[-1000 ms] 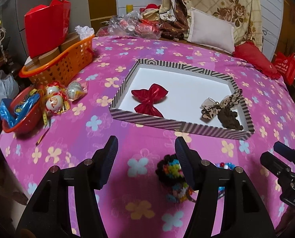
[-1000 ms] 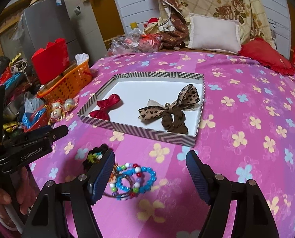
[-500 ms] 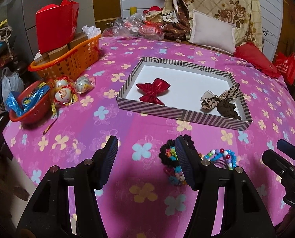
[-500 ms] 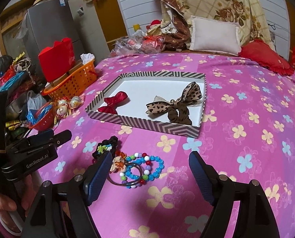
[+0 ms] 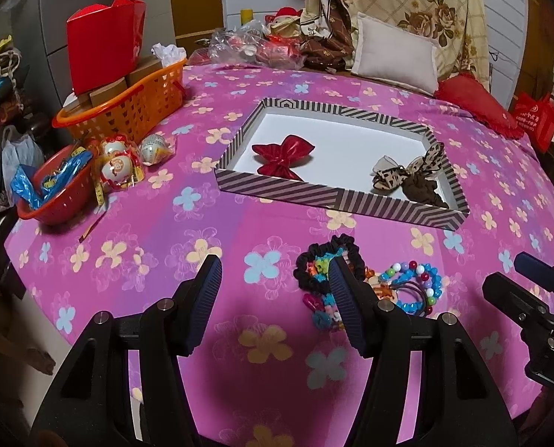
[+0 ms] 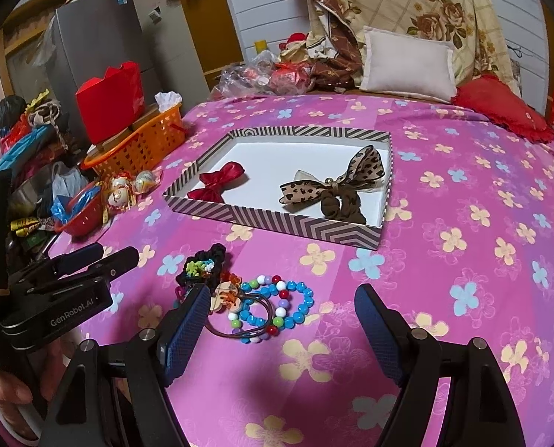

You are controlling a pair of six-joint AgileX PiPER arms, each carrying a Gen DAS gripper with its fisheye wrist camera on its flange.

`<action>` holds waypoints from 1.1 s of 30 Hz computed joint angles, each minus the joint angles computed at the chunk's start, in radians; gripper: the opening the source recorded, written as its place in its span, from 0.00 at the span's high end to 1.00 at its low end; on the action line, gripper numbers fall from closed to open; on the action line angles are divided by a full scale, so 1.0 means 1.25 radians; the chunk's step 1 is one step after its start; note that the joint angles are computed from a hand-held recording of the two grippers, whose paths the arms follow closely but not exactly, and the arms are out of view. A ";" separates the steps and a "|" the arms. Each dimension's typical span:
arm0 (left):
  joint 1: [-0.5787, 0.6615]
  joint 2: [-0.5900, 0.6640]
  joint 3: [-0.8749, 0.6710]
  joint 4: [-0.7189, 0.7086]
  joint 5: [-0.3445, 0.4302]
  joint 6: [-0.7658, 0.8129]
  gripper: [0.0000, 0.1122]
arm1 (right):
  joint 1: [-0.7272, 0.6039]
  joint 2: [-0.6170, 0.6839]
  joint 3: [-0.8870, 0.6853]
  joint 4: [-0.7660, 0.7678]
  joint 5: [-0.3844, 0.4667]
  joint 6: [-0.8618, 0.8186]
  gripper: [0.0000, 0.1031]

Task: Organize jewelry
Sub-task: 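Move both tools toward the black scrunchie and beaded bracelets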

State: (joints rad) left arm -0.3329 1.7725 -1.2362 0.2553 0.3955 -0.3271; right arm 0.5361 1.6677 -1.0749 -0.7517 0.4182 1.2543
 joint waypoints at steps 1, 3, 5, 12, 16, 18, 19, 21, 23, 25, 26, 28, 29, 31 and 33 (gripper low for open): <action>0.000 0.001 0.000 0.000 0.000 -0.001 0.47 | 0.001 0.002 -0.001 -0.002 0.001 0.002 0.25; 0.002 0.002 0.000 -0.002 0.001 -0.001 0.47 | 0.001 0.005 -0.002 -0.002 0.001 0.002 0.25; 0.002 0.003 0.001 0.005 -0.001 -0.007 0.47 | -0.001 0.009 -0.002 0.000 0.000 -0.001 0.25; 0.027 0.016 0.005 -0.058 -0.005 0.065 0.47 | -0.007 0.024 -0.002 0.021 -0.002 -0.027 0.25; 0.055 0.031 0.009 -0.160 -0.005 0.178 0.47 | -0.010 0.031 0.003 0.030 -0.011 -0.044 0.25; 0.067 0.039 0.007 -0.206 0.000 0.228 0.47 | -0.013 0.037 0.005 0.028 -0.014 -0.045 0.25; 0.072 0.046 0.001 -0.227 0.008 0.251 0.47 | -0.014 0.039 0.005 0.029 -0.015 -0.047 0.25; 0.081 0.064 -0.020 -0.260 0.030 0.278 0.47 | -0.019 0.045 0.005 0.038 -0.020 -0.057 0.25; 0.089 0.078 -0.038 -0.288 0.044 0.295 0.47 | -0.023 0.050 0.006 0.049 -0.024 -0.069 0.25; 0.095 0.094 -0.060 -0.312 0.060 0.306 0.47 | -0.028 0.056 0.004 0.060 -0.027 -0.081 0.25; 0.096 0.100 -0.069 -0.319 0.067 0.310 0.47 | -0.032 0.059 0.003 0.066 -0.029 -0.088 0.25; 0.093 0.117 -0.101 -0.339 0.093 0.324 0.47 | -0.040 0.063 0.005 0.078 -0.037 -0.098 0.25; 0.091 0.124 -0.113 -0.346 0.104 0.328 0.47 | -0.042 0.065 0.005 0.081 -0.040 -0.099 0.25; 0.079 0.138 -0.147 -0.340 0.131 0.319 0.47 | -0.050 0.067 0.008 0.093 -0.048 -0.109 0.25; 0.060 0.150 -0.179 -0.299 0.149 0.279 0.47 | -0.058 0.067 0.013 0.102 -0.058 -0.116 0.25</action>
State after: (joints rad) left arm -0.2578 1.9599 -1.4600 -0.1190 0.5812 0.0217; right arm 0.4632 1.7515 -1.0584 -0.6246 0.3453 1.1089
